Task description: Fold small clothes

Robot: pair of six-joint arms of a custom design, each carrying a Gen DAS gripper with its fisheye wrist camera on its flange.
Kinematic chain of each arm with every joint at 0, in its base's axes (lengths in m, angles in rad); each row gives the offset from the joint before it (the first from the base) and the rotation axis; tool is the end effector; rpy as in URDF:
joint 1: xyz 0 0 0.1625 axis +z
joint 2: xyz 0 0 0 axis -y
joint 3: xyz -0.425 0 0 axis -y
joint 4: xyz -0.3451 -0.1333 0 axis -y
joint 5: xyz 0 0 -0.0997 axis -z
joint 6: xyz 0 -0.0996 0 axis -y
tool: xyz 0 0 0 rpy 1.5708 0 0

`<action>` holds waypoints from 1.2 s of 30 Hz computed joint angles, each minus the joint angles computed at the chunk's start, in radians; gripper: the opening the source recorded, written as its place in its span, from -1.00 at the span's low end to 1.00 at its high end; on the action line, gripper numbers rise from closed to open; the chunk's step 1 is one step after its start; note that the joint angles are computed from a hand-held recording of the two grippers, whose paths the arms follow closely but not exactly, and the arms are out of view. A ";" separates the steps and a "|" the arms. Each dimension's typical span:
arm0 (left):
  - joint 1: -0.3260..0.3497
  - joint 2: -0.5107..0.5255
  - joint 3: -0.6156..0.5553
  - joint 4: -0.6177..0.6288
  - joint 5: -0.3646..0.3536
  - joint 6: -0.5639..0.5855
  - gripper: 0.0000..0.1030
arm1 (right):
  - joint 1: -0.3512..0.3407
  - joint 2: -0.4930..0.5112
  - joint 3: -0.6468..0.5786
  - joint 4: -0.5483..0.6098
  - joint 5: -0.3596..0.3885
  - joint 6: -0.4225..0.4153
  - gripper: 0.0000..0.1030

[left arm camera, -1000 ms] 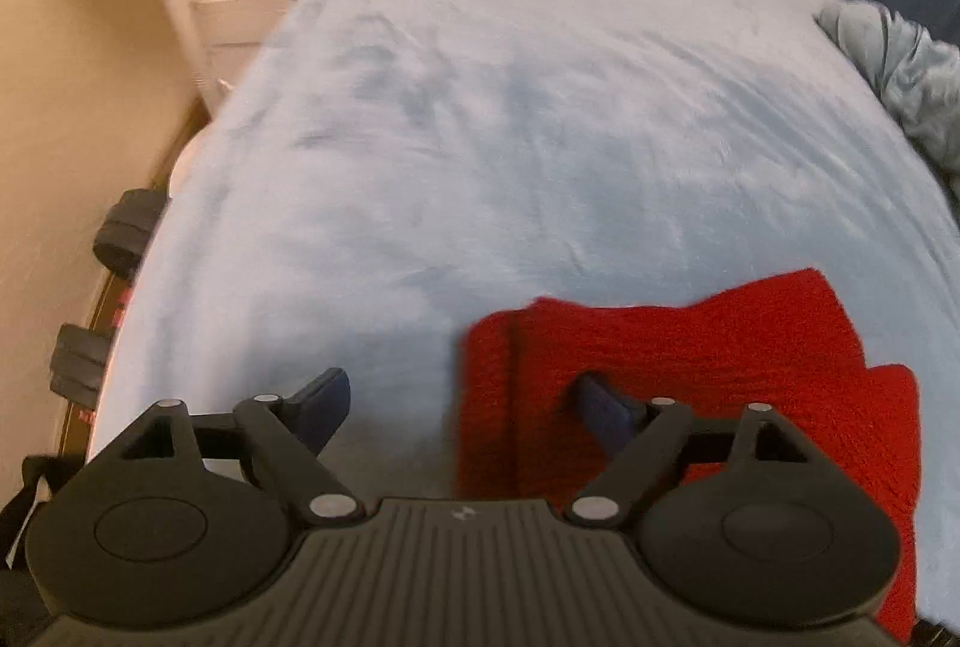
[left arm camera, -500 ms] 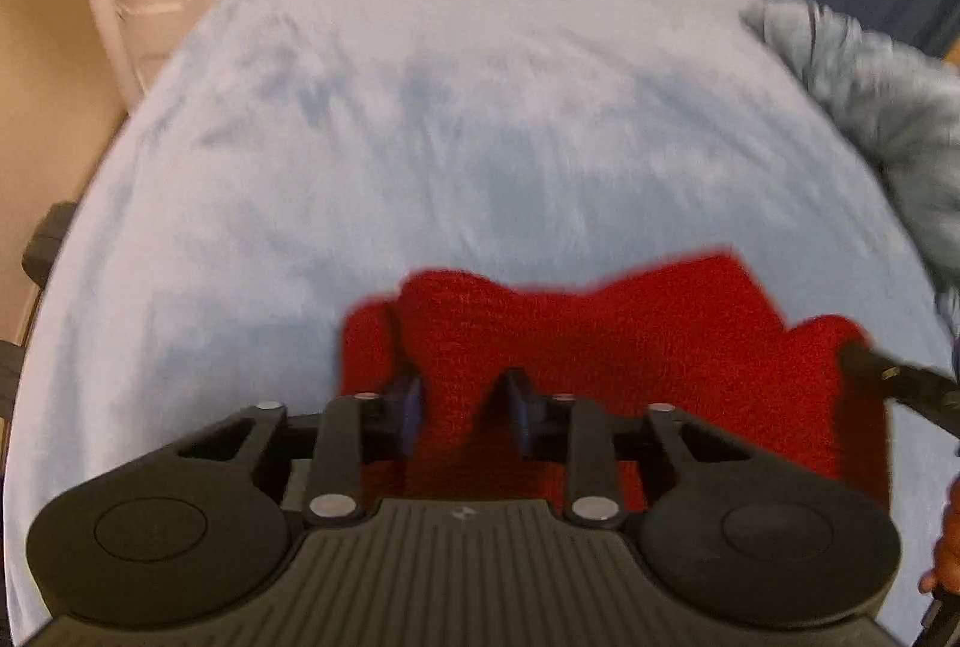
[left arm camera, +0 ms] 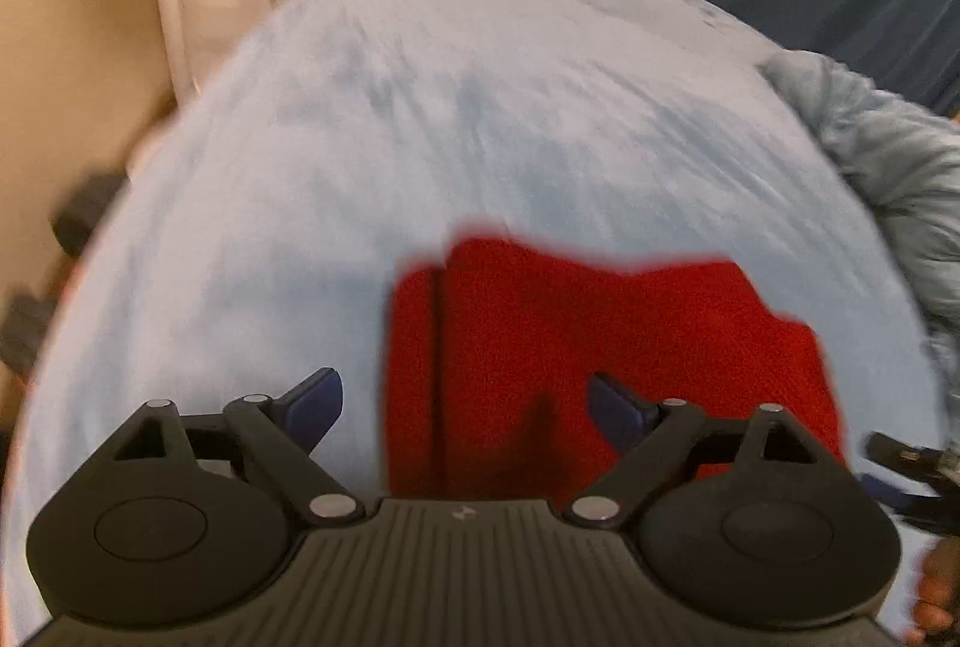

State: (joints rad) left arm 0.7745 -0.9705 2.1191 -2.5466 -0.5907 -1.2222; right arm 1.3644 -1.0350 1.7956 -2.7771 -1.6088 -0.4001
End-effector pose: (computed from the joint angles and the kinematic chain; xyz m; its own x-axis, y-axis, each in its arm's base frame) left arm -0.1850 -0.4832 0.1266 -0.7600 -0.4774 -0.4411 -0.0296 0.7033 -0.7102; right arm 0.0038 -0.6136 0.2432 -0.9698 -0.1406 0.1995 -0.2094 0.8994 -0.3837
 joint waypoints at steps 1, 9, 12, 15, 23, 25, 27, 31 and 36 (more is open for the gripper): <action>-0.021 -0.011 0.037 -0.021 -0.037 -0.037 0.78 | -0.015 -0.017 0.018 0.005 0.006 0.011 0.74; -0.196 0.021 0.191 -0.021 -0.196 -0.291 0.78 | -0.124 -0.069 0.076 0.123 0.091 0.138 0.50; -0.191 0.055 0.211 -0.125 -0.286 -0.173 0.78 | -0.119 -0.069 0.089 0.116 0.082 0.156 0.22; -0.149 0.097 0.147 -0.018 -0.290 -0.138 0.78 | -0.101 -0.065 0.096 0.112 0.053 0.144 -0.09; -0.096 0.049 0.120 0.147 -0.180 -0.199 0.79 | -0.052 -0.098 0.145 0.082 -0.033 0.110 -0.29; -0.104 0.046 0.115 0.225 -0.165 -0.229 0.92 | -0.051 -0.109 0.175 0.051 -0.040 0.086 -0.29; -0.109 0.033 0.119 0.267 -0.172 -0.282 0.96 | -0.056 -0.118 0.197 0.025 -0.034 0.088 -0.26; -0.171 0.034 0.075 0.433 -0.190 -0.403 0.96 | -0.066 -0.128 0.212 -0.029 -0.035 0.133 0.14; -0.346 0.052 0.022 0.629 -0.239 -0.561 0.99 | -0.021 -0.264 0.350 -0.219 -0.132 -0.083 0.52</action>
State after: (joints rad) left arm 0.4290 -0.9182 2.1411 -1.9178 -0.8299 -1.7836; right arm 1.3430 -1.2989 2.1457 -2.9961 -1.7413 -0.4836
